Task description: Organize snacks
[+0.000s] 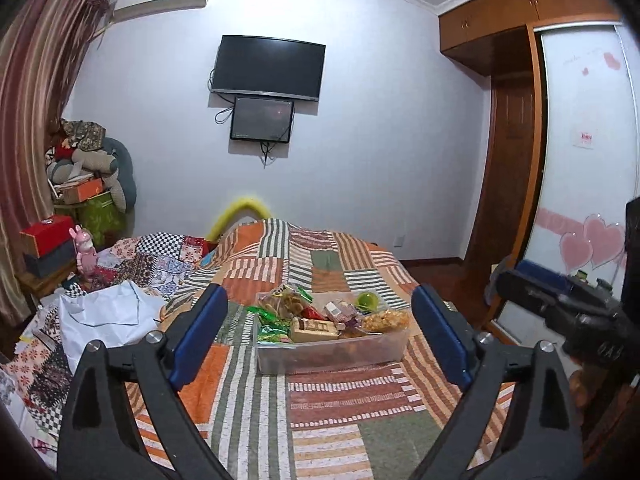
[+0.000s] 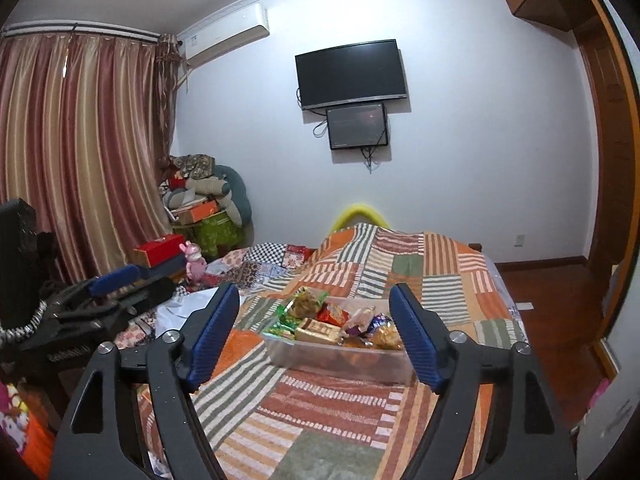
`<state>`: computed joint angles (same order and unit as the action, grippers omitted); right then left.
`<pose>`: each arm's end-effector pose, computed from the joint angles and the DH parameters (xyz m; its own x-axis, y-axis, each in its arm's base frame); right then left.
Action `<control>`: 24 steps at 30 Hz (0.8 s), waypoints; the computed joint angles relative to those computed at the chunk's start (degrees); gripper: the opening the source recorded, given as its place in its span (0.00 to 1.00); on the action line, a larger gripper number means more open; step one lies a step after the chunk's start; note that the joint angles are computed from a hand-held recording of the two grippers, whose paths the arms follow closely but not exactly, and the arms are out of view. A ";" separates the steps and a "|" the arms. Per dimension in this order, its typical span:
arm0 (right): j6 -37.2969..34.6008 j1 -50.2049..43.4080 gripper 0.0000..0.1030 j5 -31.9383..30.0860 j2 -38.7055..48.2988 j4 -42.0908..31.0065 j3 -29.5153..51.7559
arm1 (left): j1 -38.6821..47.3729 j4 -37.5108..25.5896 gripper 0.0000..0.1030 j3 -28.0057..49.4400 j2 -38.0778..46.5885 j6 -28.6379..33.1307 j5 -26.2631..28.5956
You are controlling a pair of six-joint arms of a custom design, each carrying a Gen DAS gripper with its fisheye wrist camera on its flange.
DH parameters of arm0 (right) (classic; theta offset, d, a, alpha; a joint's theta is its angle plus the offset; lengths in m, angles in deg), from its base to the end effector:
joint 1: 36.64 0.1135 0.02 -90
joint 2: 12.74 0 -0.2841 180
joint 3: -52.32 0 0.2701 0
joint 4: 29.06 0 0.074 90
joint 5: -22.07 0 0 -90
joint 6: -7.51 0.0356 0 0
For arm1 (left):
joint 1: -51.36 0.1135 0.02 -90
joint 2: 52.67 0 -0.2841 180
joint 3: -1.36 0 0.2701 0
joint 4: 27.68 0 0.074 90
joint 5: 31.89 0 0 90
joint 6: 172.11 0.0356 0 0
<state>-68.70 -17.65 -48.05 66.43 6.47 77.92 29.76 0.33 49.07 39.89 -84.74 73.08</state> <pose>0.2207 0.0631 0.1419 -0.2845 0.1392 -0.9485 0.0695 0.9898 0.1244 0.3015 -0.1293 0.1754 -0.2959 0.0695 -0.9527 0.5725 0.8113 -0.1187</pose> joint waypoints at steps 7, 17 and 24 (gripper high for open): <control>-0.16 0.27 0.74 0.19 0.11 -0.80 0.59 | -0.78 3.02 0.94 -2.31 -1.24 0.61 -1.41; 0.20 0.33 0.77 -0.13 0.21 1.06 -0.82 | -1.60 3.76 0.96 -3.04 -0.88 1.26 -2.50; 0.87 0.17 0.81 -0.45 -0.58 1.67 -1.67 | -2.01 4.18 0.98 -3.58 -0.89 1.71 -3.17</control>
